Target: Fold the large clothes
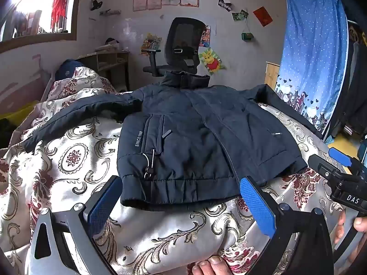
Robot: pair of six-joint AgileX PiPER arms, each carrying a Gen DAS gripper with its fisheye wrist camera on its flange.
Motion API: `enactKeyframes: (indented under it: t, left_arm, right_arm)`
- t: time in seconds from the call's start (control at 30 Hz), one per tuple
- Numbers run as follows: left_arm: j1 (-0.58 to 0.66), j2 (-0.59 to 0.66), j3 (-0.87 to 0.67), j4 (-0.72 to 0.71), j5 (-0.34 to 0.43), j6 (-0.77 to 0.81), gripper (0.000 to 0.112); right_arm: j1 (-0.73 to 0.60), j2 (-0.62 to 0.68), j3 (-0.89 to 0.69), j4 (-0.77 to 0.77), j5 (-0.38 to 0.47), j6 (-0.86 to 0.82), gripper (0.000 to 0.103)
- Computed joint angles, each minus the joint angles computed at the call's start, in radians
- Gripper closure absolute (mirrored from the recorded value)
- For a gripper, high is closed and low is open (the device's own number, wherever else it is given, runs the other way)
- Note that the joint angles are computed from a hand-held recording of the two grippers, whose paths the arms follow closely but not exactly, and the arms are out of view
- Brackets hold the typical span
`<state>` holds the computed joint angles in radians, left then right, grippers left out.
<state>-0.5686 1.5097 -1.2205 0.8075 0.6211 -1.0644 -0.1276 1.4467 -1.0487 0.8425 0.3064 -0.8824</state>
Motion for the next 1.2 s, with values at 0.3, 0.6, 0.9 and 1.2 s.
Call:
enactKeyframes:
  t: [0.3,0.6,0.9,1.2]
  left_arm:
    - [0.0,0.001,-0.001,-0.004,0.002,0.003,0.009]
    - [0.0,0.001,-0.003,-0.007,0.006,0.008,0.009]
    - [0.0,0.001,-0.003,-0.011,0.005,0.011,0.009]
    - [0.001,0.001,-0.005,-0.014,0.007,0.014,0.009]
  right_arm:
    - [-0.005,0.0,-0.001,-0.002,0.004,0.0,0.001]
    - [-0.007,0.001,-0.002,0.005,0.007,-0.007,0.001]
    - [-0.008,0.002,-0.002,0.009,0.007,-0.01,0.001]
    - [-0.009,0.002,-0.001,0.012,0.007,-0.014,0.001]
